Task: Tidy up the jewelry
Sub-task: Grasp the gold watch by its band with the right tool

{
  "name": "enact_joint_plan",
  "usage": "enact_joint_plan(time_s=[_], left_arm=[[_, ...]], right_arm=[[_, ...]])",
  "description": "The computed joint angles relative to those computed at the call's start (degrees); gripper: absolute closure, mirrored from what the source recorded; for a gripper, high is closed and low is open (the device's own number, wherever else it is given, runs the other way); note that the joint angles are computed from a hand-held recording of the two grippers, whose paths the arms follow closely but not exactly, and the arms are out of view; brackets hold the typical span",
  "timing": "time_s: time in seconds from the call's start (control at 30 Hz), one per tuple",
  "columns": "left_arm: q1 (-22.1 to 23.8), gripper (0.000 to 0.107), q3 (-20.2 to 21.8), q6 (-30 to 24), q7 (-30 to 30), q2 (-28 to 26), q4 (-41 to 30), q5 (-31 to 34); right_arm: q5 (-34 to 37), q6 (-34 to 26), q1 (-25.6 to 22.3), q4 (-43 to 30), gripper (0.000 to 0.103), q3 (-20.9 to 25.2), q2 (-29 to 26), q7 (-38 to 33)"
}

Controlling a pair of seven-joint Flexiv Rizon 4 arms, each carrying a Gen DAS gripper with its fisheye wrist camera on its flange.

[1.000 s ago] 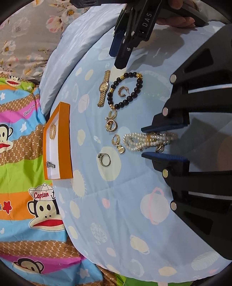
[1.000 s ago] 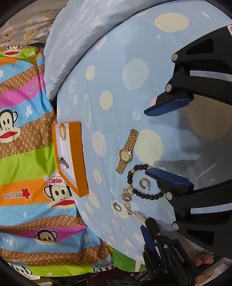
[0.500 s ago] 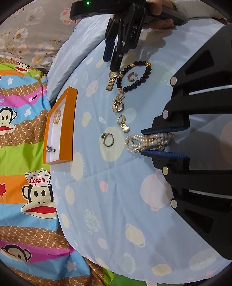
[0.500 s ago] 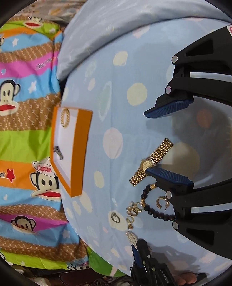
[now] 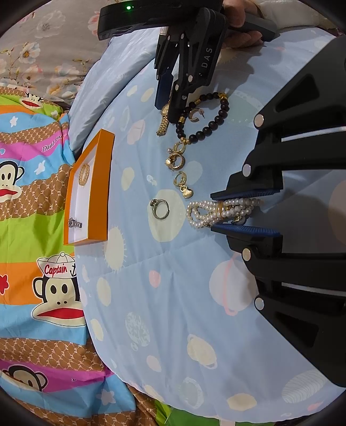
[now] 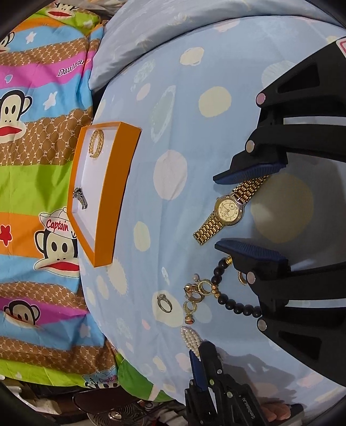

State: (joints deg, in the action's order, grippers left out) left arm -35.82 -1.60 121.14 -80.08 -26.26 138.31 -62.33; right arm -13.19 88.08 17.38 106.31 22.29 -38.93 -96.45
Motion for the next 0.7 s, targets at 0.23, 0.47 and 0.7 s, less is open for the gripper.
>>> enact_joint_plan(time_s=[0.23, 0.47, 0.7], left_arm=[[-0.2, 0.089, -0.1, 0.1, 0.4, -0.1, -0.1, -0.5], [-0.2, 0.089, -0.3, 0.2, 1.2, -0.2, -0.3, -1.3], [0.0, 0.089, -0.5, 0.4, 1.4, -0.2, -0.3, -1.5]], right_arm=[[0.7, 2.3, 3.4, 2.4, 0.081, -3.6, 1.6, 4.2], [1.4, 4.2, 3.0, 3.9, 0.082, -3.6, 2.3, 9.0], [0.7, 7.2, 3.7, 5.4, 0.082, -5.3, 2.8, 13.4]])
